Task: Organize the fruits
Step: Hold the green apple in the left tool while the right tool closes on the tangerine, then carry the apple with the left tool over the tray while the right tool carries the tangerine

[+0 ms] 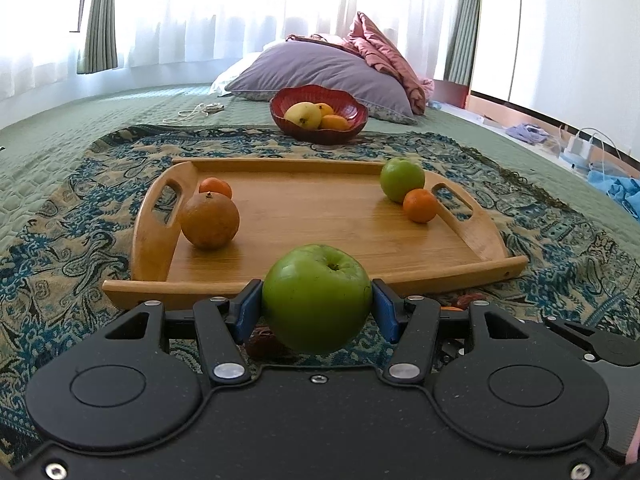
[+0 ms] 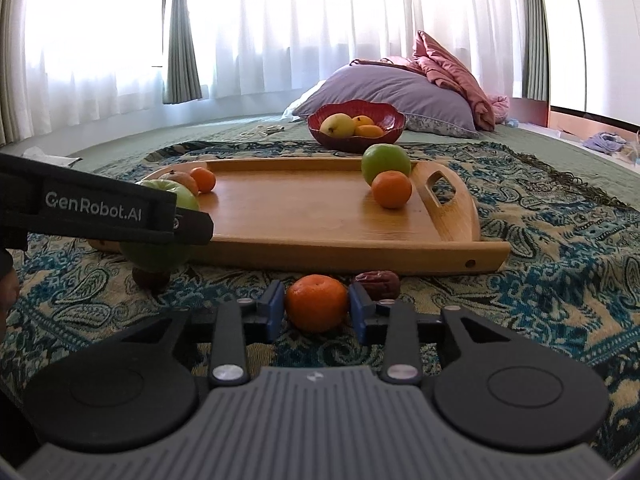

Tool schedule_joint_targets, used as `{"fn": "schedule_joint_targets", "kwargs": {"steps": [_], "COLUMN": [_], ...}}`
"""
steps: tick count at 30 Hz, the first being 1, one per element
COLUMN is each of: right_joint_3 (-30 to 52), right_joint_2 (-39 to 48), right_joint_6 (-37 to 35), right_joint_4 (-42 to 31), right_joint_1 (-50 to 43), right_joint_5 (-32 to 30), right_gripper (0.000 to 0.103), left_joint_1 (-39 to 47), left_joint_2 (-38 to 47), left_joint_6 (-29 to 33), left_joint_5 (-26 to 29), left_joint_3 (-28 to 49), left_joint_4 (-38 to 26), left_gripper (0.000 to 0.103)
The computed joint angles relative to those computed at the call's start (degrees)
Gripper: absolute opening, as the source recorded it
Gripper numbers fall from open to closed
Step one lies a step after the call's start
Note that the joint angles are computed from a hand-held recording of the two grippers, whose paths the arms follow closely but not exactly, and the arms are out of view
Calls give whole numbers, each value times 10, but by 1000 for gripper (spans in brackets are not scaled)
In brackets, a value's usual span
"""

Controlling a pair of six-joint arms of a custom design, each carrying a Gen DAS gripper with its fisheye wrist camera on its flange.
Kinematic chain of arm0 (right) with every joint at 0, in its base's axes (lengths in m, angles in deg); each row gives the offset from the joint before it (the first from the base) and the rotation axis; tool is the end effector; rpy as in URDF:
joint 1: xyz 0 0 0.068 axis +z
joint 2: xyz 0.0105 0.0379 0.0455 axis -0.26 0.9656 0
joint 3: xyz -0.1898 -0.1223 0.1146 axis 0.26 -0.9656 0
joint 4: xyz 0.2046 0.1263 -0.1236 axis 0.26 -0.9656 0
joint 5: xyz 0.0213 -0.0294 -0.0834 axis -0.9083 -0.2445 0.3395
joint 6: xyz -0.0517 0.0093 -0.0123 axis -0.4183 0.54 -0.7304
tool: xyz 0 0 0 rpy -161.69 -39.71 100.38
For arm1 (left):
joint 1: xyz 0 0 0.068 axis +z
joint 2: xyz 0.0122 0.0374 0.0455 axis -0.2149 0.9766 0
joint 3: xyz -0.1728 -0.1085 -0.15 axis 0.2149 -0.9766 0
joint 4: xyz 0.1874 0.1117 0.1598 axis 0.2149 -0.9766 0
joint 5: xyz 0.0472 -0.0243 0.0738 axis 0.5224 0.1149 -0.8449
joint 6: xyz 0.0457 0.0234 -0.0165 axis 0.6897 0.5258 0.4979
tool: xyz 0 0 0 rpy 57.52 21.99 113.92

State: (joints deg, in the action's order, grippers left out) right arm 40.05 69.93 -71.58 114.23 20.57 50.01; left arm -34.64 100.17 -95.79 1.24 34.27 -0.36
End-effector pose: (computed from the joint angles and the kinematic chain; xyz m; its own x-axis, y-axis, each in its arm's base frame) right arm 0.2400 0.1637 0.0859 -0.4155 -0.1017 -0.9039 -0.3702 0.9266 0.0659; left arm 0.2136 -0.0740 0.1454 -0.5188 -0.1072 -0.8482 -0.0772 0.9939 -0.0784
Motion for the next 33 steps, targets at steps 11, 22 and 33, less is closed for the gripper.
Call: {"fn": "schedule_joint_targets", "kwargs": {"steps": [11, 22, 33], "right_joint_3": [-14, 33, 126], "right_joint_2": [-45, -35, 35], "right_joint_6": [-6, -48, -62], "right_joint_4": [1, 0, -34], "right_joint_1": [-13, -52, -96], "right_joint_5": [-17, -12, -21], "right_gripper": [39, 39, 39], "left_joint_1": [29, 98, 147], "left_joint_2": [15, 51, 127], "left_joint_6": [5, 16, 28], "left_joint_5": [10, 46, 76], "left_joint_3": [13, 41, 71], "left_joint_4": [11, 28, 67], "left_gripper": [55, 55, 55]}}
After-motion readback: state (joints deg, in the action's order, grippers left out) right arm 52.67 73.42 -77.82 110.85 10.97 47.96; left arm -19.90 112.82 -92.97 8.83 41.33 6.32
